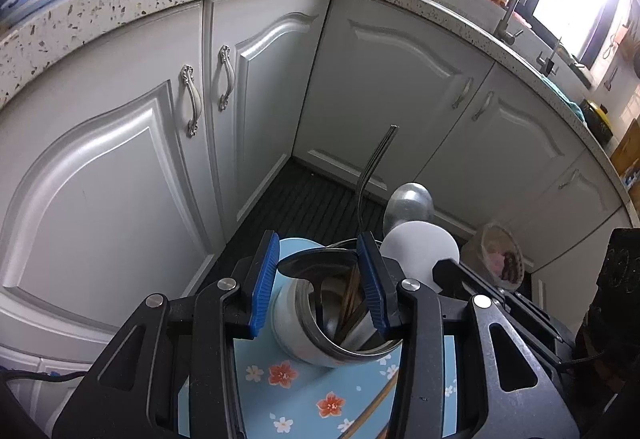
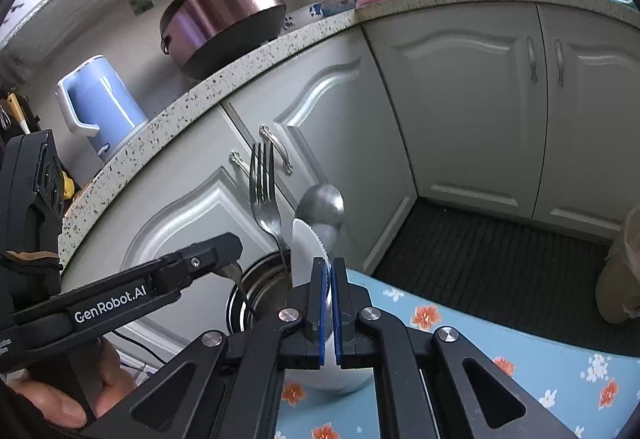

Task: Organize utensils
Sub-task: 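Lower both spoons into the thermos jar and open both grippers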

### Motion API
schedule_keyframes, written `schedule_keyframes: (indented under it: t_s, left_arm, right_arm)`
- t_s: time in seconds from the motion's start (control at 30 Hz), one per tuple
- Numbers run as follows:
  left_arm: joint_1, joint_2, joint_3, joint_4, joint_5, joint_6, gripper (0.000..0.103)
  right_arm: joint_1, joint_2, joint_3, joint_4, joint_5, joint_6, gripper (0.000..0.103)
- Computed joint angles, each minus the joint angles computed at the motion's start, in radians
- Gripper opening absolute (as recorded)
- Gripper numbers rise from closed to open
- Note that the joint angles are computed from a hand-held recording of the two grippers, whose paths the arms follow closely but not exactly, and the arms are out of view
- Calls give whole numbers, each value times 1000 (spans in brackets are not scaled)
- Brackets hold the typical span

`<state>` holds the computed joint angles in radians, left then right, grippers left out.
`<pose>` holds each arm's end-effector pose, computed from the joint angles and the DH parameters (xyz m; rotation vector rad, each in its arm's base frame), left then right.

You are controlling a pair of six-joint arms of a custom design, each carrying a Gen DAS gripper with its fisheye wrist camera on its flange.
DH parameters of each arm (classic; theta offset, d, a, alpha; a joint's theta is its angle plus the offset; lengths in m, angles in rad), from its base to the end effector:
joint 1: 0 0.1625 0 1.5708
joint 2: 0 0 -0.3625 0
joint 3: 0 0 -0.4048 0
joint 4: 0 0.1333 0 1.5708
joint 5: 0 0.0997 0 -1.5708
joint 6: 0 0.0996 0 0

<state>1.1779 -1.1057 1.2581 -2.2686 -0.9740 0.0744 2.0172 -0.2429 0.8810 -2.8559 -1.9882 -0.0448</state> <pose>-0.0896 -0.7105 0.4063 0.3727 2.5026 -0.8191 0.4341 -0.6918 -0.0040 0.4695 -2.6600 0.9990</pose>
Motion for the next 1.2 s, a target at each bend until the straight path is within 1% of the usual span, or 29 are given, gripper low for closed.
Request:
schedule_keyframes:
  t_s: [0.1, 0.2, 0.27, 0.3, 0.33, 0.37, 0.43, 0.53, 0.8, 0.9, 0.97, 1.13, 1.2]
  left_arm:
    - [-3, -4, 7, 0, 1, 5, 39]
    - [-5, -6, 6, 8, 2, 2, 40]
    - [-5, -6, 3, 20, 4, -4, 41]
    - [-5, -7, 2, 24, 8, -6, 42]
    - [-4, -8, 0, 32, 9, -11, 45]
    - [-3, -9, -2, 37, 4, -15, 50]
    - [-2, -17, 3, 36, 0, -23, 57]
    - [-5, -33, 18, 26, -1, -20, 61]
    - [-19, -73, 66, 2, 22, 10, 61]
    - [-27, -94, 91, -7, 27, 20, 61]
    - [-33, -109, 110, -19, 31, 28, 61]
    - [-45, -147, 167, -35, 44, 50, 61]
    - [-47, -163, 189, -35, 39, 51, 61]
  right_arm:
    - [2, -10, 14, 6, -4, 13, 2]
    - [5, -16, 20, 7, -18, 24, 7]
    - [7, -23, 27, 10, -23, 27, 16]
    - [8, -26, 30, 10, -26, 30, 27]
    - [9, -28, 34, 8, -29, 34, 33]
    - [10, -31, 37, 5, -27, 35, 33]
    - [12, -36, 43, 5, -30, 33, 33]
    - [18, -40, 48, 9, -41, 33, 33]
    - [43, -53, 73, 15, -98, 43, 34]
    - [52, -63, 88, 15, -131, 56, 42]
    - [56, -78, 116, 2, -138, 66, 42]
    - [72, -110, 180, -3, -193, 99, 42]
    - [82, -123, 209, 4, -231, 115, 43]
